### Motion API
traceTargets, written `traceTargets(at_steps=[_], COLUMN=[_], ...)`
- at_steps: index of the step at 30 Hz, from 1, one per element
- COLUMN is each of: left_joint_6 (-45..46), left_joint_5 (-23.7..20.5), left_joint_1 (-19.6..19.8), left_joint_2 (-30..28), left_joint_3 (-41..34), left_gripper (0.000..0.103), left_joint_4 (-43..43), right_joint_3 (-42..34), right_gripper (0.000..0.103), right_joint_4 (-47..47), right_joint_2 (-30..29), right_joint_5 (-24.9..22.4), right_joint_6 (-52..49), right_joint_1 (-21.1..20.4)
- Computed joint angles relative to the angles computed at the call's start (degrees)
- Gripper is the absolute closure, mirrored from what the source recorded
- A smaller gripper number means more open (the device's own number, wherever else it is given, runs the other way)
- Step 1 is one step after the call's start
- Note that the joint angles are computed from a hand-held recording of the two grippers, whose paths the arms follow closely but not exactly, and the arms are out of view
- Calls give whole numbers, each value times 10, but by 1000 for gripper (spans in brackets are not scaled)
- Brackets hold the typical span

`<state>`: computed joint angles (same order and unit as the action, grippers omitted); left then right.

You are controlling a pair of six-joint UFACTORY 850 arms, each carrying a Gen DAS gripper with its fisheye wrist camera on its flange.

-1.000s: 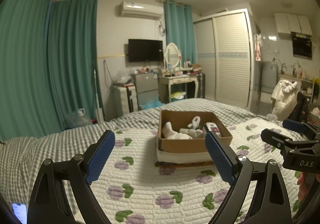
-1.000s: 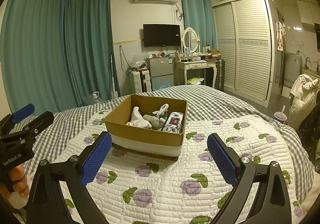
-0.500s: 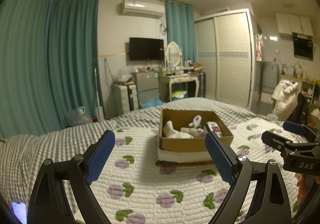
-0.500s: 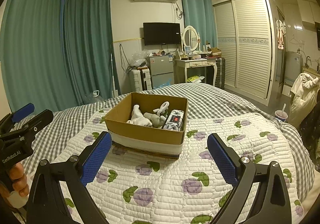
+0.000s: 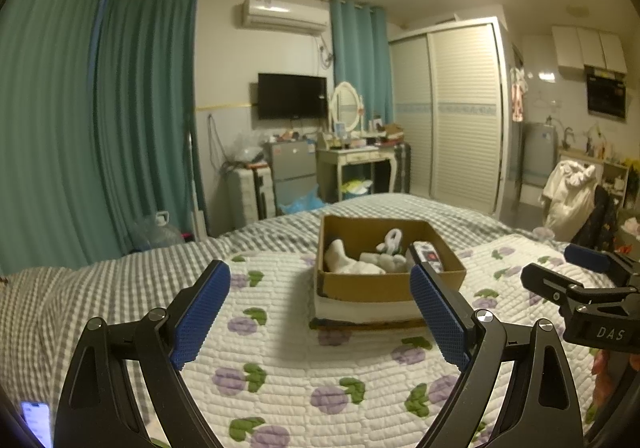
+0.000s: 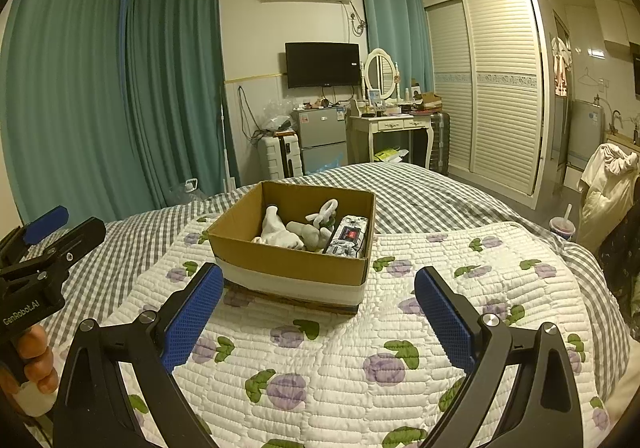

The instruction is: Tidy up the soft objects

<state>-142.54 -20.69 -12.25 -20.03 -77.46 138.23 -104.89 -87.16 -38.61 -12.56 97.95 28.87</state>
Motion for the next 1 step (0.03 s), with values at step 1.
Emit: traceTargets(at_steps=[1], left_joint_6=[0], left_joint_5=[1], left_joint_1=[0], left_joint_2=[0], left_joint_3=[0], left_gripper=[10], left_joint_4=[0], right_joint_3=[2], right_gripper=[6], right_joint_4=[-5], right_joint_2=[1], right_joint_5=[0], right_joint_6=[5], right_joint_1=[0])
